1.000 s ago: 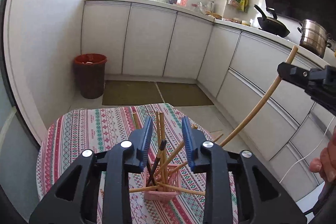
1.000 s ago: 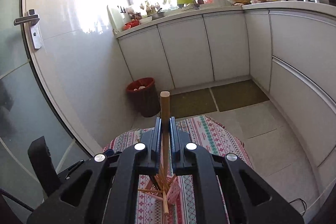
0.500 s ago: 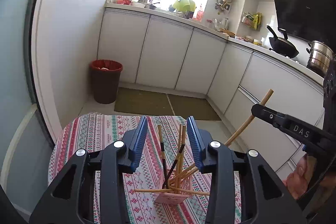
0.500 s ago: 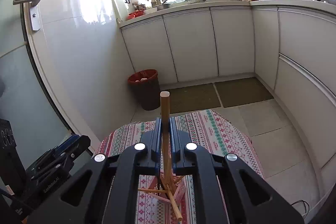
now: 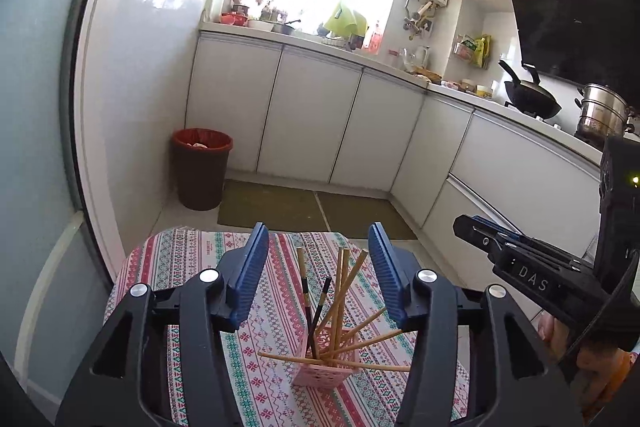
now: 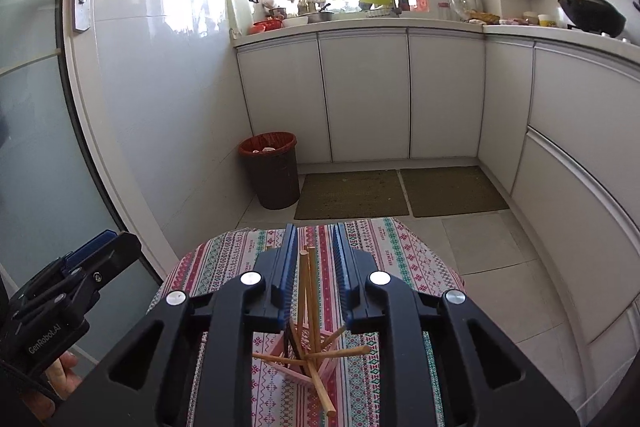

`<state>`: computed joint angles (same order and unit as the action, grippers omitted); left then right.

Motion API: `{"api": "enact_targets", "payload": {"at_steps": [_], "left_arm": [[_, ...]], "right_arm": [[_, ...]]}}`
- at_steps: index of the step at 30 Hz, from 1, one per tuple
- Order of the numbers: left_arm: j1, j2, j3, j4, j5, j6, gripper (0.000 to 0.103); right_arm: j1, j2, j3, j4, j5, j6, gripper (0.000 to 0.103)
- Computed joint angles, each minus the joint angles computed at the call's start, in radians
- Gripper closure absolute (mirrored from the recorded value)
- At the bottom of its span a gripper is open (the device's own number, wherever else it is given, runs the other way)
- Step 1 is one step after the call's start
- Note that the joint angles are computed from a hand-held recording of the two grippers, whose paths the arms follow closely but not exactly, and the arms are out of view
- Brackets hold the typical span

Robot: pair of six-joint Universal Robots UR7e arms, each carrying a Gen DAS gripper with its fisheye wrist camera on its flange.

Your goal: Organize utensils

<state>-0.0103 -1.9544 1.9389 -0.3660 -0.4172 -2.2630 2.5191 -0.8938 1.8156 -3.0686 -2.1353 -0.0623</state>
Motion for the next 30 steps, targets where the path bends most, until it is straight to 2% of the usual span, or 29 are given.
{"api": "enact_targets", "payload": {"at_steps": [2, 3, 4, 5, 6, 8, 11, 14, 17, 24, 27, 30], "left_arm": [[-0.014, 0.023, -0.009, 0.034, -0.013, -0.035, 0.048], [-0.016, 0.038, -0.016, 0.053, -0.019, -0.057, 0.042], [-0.023, 0.053, -0.023, 0.084, -0.029, -0.094, 0.038], [-0.029, 0.069, -0.028, 0.112, -0.041, -0.130, 0.028], [-0.032, 0.082, -0.034, 0.142, -0.050, -0.165, 0.022], [-0.040, 0.100, -0.040, 0.165, -0.071, -0.199, 0.019], [-0.040, 0.113, -0.041, 0.138, -0.102, -0.181, 0.013], [-0.056, 0.118, -0.030, 0.108, -0.129, -0.169, 0.011], [-0.079, 0.137, -0.021, 0.087, -0.162, -0.173, 0.007], [-0.141, 0.173, -0.002, 0.012, -0.252, -0.147, 0.007], [-0.170, 0.196, 0.001, 0.018, -0.284, -0.185, 0.007], [-0.195, 0.226, -0.011, 0.054, -0.312, -0.238, 0.007]], "right_arm": [[0.006, -0.014, 0.013, 0.002, -0.018, 0.008, 0.070], [0.008, -0.021, 0.019, 0.003, -0.026, 0.013, 0.066], [0.009, -0.029, 0.026, 0.003, -0.033, 0.018, 0.057], [0.010, -0.035, 0.034, -0.001, -0.044, 0.023, 0.049], [0.012, -0.041, 0.040, -0.009, -0.058, 0.027, 0.045], [0.014, -0.051, 0.055, -0.033, -0.084, 0.029, 0.033], [0.019, -0.063, 0.070, -0.051, -0.129, 0.025, 0.019], [0.023, -0.079, 0.091, -0.054, -0.168, 0.032, 0.011], [0.024, -0.106, 0.118, -0.027, -0.191, 0.061, 0.008], [0.052, -0.195, 0.214, 0.027, -0.247, 0.152, 0.007], [0.071, -0.229, 0.246, 0.066, -0.271, 0.199, 0.007], [0.085, -0.272, 0.260, 0.155, -0.270, 0.260, 0.007]]}}
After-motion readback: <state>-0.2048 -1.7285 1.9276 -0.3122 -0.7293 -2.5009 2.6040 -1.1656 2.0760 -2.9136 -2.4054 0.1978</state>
